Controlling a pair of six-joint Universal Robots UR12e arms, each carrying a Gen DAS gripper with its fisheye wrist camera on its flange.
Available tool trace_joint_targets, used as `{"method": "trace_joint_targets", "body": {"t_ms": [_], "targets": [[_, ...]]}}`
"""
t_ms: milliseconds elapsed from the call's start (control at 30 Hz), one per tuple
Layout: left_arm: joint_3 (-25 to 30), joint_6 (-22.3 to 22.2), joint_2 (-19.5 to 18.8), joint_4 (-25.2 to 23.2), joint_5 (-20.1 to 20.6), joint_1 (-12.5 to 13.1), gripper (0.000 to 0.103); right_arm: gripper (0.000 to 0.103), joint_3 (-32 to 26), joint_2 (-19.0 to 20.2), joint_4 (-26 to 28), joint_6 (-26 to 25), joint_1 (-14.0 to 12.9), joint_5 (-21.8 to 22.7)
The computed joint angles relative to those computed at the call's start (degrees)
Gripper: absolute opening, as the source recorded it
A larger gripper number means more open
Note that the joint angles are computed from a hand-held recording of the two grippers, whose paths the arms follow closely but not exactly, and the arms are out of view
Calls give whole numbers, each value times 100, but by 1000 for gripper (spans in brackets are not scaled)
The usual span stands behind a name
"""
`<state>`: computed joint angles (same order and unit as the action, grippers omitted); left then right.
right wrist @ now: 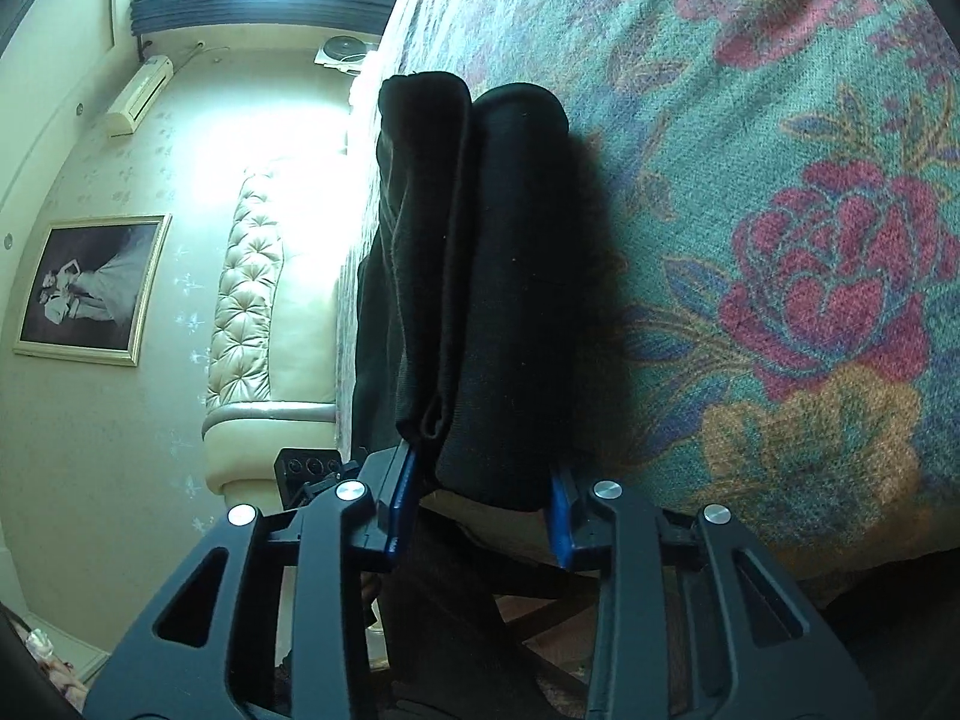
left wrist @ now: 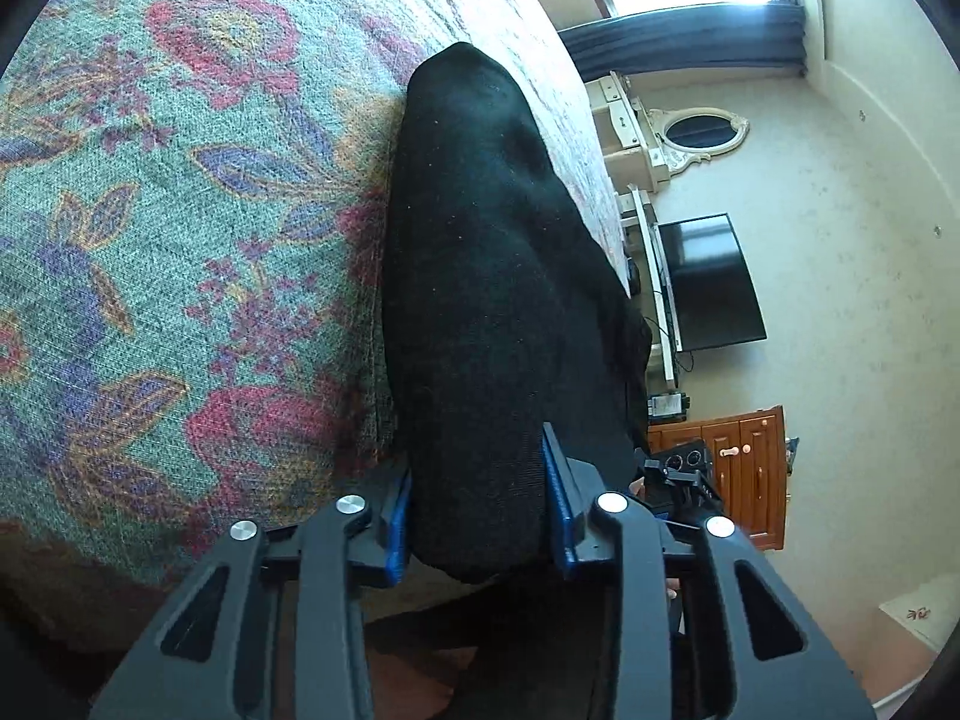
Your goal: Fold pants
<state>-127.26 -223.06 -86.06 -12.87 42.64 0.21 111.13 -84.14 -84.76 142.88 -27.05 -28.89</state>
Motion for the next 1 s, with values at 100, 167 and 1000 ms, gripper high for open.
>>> {"method": "trace_joint_targets", "body": {"t_ms": [100, 167, 1000], "targets": [[29, 271, 44, -176, 110, -46, 31, 33, 51, 54, 3, 43, -15, -41], [13, 228, -14, -166, 60, -49, 31, 33, 47, 116, 211, -115, -59, 12], [97, 1387, 447, -1062, 1354, 29, 90, 87, 137, -280, -2049, 785, -120, -694]]}}
